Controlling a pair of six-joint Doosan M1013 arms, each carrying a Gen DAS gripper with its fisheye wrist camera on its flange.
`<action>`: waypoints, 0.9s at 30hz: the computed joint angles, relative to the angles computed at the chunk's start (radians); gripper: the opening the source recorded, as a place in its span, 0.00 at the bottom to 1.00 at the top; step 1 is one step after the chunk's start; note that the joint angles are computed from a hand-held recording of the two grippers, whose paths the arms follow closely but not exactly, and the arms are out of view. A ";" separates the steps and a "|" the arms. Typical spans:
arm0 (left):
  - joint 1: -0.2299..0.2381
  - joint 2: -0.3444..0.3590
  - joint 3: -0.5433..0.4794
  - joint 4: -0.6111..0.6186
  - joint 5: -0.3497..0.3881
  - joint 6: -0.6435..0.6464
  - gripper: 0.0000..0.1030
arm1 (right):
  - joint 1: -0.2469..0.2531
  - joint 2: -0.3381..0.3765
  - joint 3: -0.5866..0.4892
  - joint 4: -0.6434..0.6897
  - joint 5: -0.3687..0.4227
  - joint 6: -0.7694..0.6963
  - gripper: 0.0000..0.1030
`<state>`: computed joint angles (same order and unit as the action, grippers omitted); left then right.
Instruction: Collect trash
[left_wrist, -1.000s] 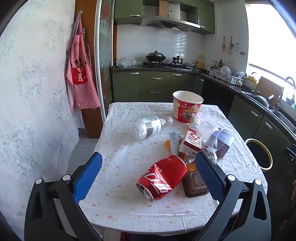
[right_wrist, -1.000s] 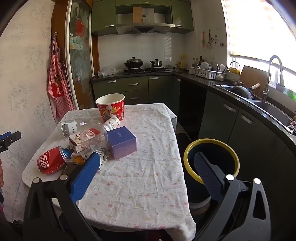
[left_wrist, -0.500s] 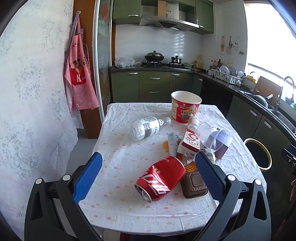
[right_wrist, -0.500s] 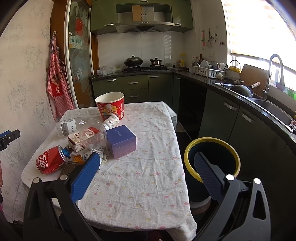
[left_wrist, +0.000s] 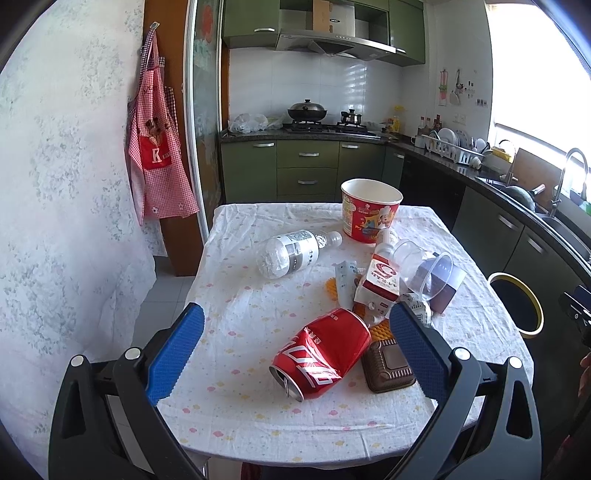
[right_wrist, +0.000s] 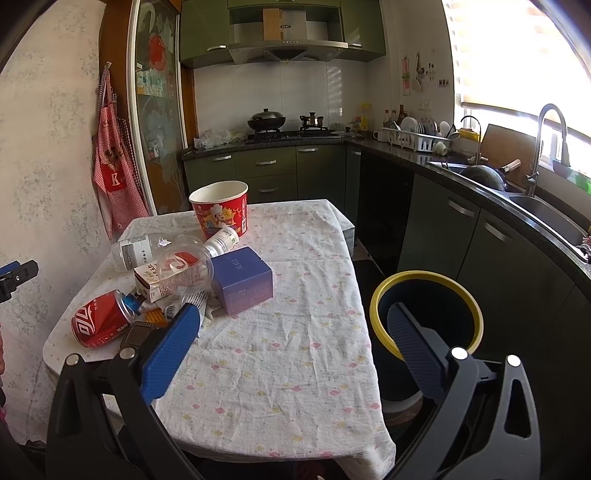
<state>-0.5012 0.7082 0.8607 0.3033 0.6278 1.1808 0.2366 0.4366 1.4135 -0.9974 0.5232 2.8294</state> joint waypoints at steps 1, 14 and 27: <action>0.000 0.001 -0.001 -0.002 0.002 0.003 0.96 | 0.000 0.000 -0.001 0.001 0.001 -0.002 0.94; 0.001 0.014 -0.016 -0.003 0.016 0.005 0.96 | -0.001 0.007 -0.005 0.004 0.003 0.000 0.94; 0.002 0.021 -0.021 -0.007 0.019 0.012 0.96 | -0.001 0.015 -0.012 0.017 0.006 -0.007 0.94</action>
